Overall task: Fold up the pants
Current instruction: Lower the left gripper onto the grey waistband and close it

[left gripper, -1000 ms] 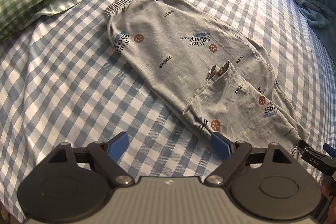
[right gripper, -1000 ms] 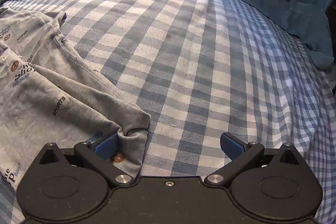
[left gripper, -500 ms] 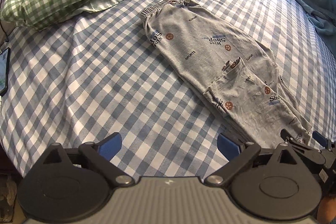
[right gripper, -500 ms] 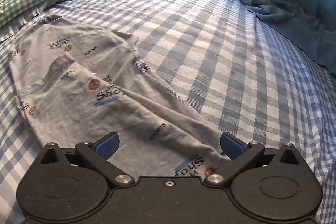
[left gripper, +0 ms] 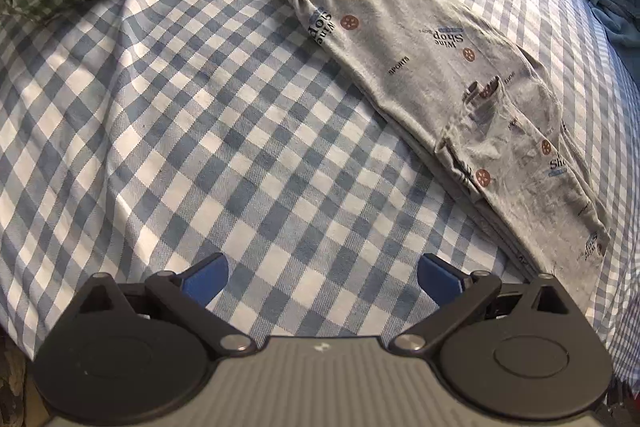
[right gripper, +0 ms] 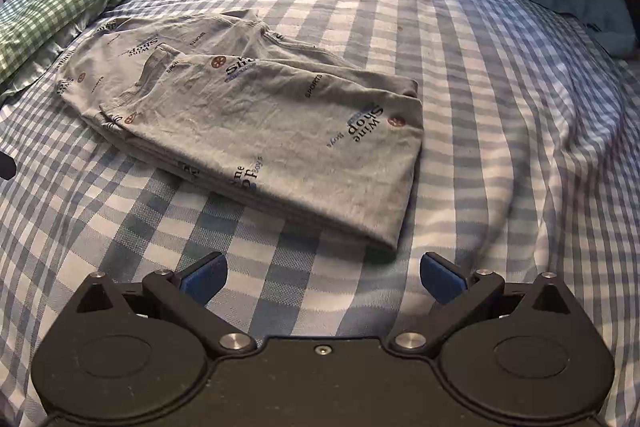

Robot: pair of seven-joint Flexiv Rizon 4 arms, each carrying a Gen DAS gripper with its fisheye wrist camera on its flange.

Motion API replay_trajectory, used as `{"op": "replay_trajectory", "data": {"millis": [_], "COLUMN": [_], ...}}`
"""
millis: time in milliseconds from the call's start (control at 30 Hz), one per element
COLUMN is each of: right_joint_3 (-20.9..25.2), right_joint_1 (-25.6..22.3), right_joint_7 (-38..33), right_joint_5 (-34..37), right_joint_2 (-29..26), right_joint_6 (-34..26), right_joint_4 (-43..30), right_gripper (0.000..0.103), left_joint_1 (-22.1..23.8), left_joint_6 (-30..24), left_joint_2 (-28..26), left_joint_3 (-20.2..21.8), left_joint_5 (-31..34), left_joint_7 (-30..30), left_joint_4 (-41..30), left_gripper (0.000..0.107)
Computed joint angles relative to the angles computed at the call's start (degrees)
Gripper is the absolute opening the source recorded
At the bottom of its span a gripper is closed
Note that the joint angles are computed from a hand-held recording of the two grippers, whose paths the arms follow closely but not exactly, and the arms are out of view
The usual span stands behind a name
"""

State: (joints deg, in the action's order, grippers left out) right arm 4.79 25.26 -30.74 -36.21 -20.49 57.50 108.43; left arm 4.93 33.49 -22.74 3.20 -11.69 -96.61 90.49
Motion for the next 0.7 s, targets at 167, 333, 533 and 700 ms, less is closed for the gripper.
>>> {"op": "replay_trajectory", "data": {"millis": [167, 333, 533, 700], "right_joint_3": [0.0, 0.1, -0.4, -1.6], "right_joint_1": [3.9, 7.0, 8.4, 8.6], "right_joint_7": [3.2, 3.9, -6.6, -18.0], "right_joint_5": [0.0, 1.4, 6.2, 9.7], "right_joint_2": [-2.7, -9.7, -20.5, -30.2], "right_joint_6": [-12.0, -17.3, -21.2, -26.1], "right_joint_4": [-7.1, -18.7, -36.4, -53.8], "right_gripper": [0.102, 0.102, 0.102, 0.102], "left_joint_1": [4.7, 7.8, 13.7, 13.5], "left_joint_6": [8.2, 17.7, 28.1, 25.6], "left_joint_2": [-4.2, -10.8, -17.3, -21.6], "left_joint_3": [-1.9, -4.2, -13.6, -13.2], "left_joint_5": [-7.0, -12.3, -25.9, -27.1], "left_joint_7": [8.6, 16.7, 29.4, 30.2], "left_joint_4": [-0.6, -4.6, -7.5, -12.7], "left_gripper": [0.103, 0.103, 0.103, 0.103]}}
